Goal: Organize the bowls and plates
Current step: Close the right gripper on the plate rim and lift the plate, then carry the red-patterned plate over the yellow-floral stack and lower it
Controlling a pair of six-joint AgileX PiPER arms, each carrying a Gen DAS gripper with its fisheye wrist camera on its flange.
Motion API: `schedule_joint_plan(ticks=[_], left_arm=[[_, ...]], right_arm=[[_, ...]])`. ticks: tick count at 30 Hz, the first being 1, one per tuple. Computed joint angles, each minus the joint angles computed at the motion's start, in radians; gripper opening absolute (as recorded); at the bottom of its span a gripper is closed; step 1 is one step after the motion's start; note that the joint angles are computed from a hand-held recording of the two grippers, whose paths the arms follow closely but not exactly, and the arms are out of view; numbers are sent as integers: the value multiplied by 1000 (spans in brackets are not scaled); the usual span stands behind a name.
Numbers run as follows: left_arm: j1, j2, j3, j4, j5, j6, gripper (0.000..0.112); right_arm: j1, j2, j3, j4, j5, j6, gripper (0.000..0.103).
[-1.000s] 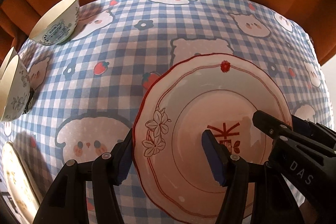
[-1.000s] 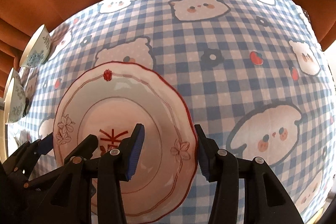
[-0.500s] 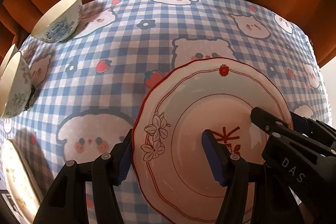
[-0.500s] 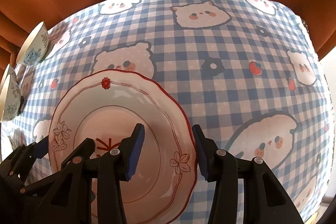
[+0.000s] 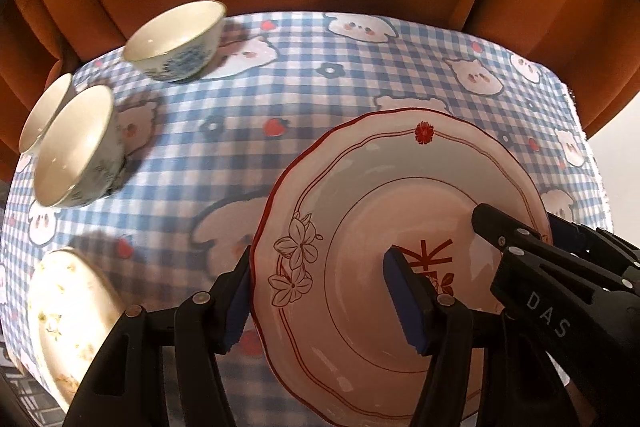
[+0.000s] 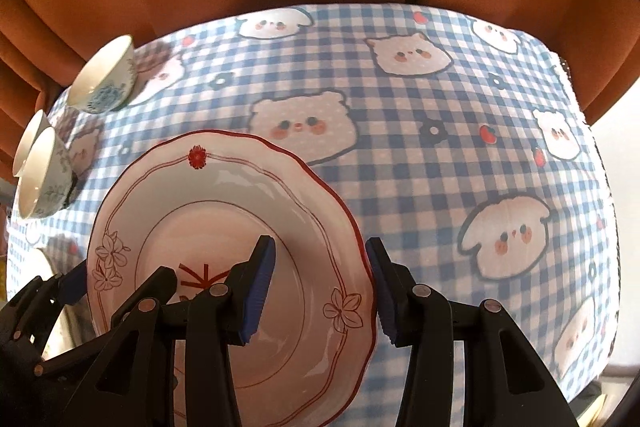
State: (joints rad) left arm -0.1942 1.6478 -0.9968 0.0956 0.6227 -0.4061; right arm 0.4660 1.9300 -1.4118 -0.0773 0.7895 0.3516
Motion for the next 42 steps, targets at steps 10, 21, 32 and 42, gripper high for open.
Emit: schedule_joint_plan(ticks=[10,21,32,42], left_arm=[[267,-247,180,-241,38,453,63],[710,-365,270,-474,144,998,63],[1005,-277,245,-531,211,1290,62],[1103,-194,239,-502,204,1368,62]], right_arm=[[247,-74,-2,-148,120,353,50],[484,3,-160,-224,232,569,50],[604,176,-385,-186,326,620,50],[648,321,-562,-119,416,616,50]])
